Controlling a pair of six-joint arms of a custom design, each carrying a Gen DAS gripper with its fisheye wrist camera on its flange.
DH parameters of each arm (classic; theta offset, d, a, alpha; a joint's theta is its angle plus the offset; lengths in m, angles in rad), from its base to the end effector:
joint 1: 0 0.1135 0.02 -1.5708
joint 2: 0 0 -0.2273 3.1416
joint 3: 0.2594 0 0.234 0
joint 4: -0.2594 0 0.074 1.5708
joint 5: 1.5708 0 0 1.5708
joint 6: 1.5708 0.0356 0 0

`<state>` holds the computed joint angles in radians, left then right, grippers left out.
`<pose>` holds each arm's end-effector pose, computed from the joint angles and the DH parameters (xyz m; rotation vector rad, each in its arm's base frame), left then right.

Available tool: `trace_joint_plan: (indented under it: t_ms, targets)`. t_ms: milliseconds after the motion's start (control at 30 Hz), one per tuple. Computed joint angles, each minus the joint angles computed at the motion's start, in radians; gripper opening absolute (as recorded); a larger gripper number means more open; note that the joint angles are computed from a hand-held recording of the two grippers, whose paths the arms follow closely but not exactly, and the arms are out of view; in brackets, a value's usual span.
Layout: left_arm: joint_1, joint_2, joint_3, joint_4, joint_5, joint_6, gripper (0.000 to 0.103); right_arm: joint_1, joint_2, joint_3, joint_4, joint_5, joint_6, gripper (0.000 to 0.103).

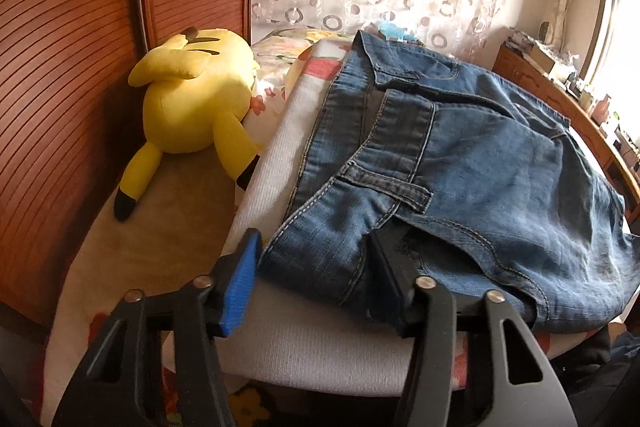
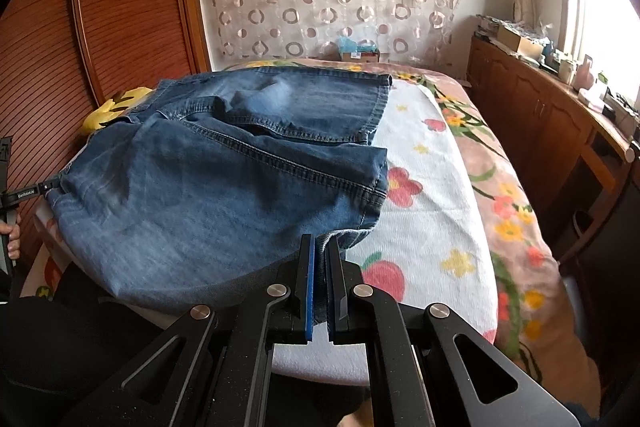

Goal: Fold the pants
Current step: 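Close the right gripper on one jeans leg hem while the left gripper grasps the other leg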

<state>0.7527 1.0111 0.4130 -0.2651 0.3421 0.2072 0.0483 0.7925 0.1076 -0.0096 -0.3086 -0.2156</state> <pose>0.1468 0.1211 0.1466 -0.4916 2.3175 0.0409 0.1558 0.0184 0.1097 -0.4551 2.1923 0.2587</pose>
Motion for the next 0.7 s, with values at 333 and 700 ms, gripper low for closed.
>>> trace_joint_plan:
  t_ms: [333, 700]
  targets:
    - [-0.003, -0.184, -0.011, -0.082, 0.061, -0.027, 0.017, -0.033, 0.012, 0.028, 0.033, -0.041, 0.017, 0.003]
    - [-0.069, -0.219, 0.165, -0.132, 0.055, -0.09, 0.017, 0.003, 0.141, 0.087, 0.297, -0.007, 0.119, 0.002]
